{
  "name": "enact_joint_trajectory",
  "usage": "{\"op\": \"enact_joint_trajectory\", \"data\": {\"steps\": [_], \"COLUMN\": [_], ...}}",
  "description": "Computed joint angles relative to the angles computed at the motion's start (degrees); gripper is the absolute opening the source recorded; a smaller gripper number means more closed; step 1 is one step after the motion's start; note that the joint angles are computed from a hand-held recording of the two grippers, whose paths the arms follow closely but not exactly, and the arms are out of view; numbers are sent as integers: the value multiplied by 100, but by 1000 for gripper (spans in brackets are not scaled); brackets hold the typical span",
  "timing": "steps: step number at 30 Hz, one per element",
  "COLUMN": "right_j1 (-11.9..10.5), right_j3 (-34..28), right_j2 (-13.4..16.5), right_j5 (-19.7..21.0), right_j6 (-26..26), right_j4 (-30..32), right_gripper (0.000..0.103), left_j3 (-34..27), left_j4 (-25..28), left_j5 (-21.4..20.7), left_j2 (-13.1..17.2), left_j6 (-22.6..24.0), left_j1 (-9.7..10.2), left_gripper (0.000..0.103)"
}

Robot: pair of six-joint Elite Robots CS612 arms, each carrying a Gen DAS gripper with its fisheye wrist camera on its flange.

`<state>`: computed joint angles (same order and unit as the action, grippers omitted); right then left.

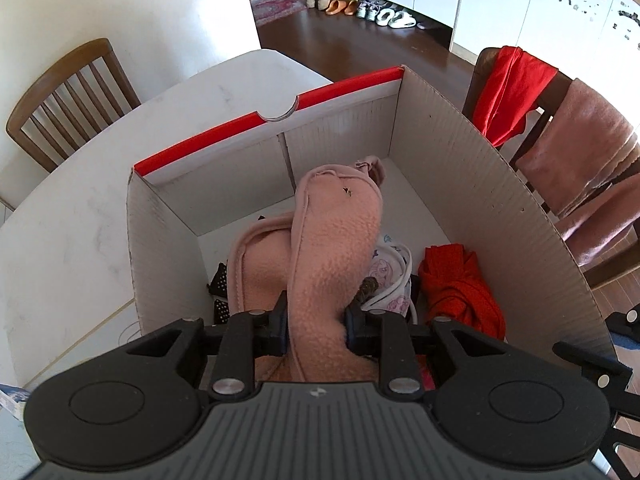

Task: Organize objects
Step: 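Open the left gripper to release the fleece into the box, then withdraw the left gripper from the box toward the bunny plush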

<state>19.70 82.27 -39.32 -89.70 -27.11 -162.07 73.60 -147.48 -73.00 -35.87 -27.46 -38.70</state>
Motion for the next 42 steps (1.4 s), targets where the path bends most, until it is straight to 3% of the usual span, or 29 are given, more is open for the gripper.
{"op": "enact_joint_trajectory", "data": {"steps": [2, 3, 5, 6, 17, 34, 42], "right_j1": [0, -1, -1, -2, -1, -8, -14], "right_j3": [0, 2, 1, -1, -6, -1, -7], "right_j2": [0, -1, -1, 3, 9, 28, 18], "right_j5": [0, 1, 0, 1, 4, 41, 43], "right_j6": [0, 7, 1, 1, 13, 111, 281], "right_j4": [0, -1, 1, 0, 2, -43, -71], "right_gripper": [11, 11, 11, 11, 11, 11, 10], "left_j3": [-12, -12, -1, 41, 417, 1365, 1936], "left_j4": [13, 37, 11, -83, -580, -1473, -1805], "left_j5": [-42, -38, 64, 111, -114, 455, 890], "left_j2": [9, 7, 4, -7, -257, -897, -1184], "left_j6": [7, 28, 52, 69, -218, -309, -634], "left_j1": [9, 7, -12, -24, -7, -158, -176], "left_gripper": [36, 51, 69, 71, 71, 71, 74]}}
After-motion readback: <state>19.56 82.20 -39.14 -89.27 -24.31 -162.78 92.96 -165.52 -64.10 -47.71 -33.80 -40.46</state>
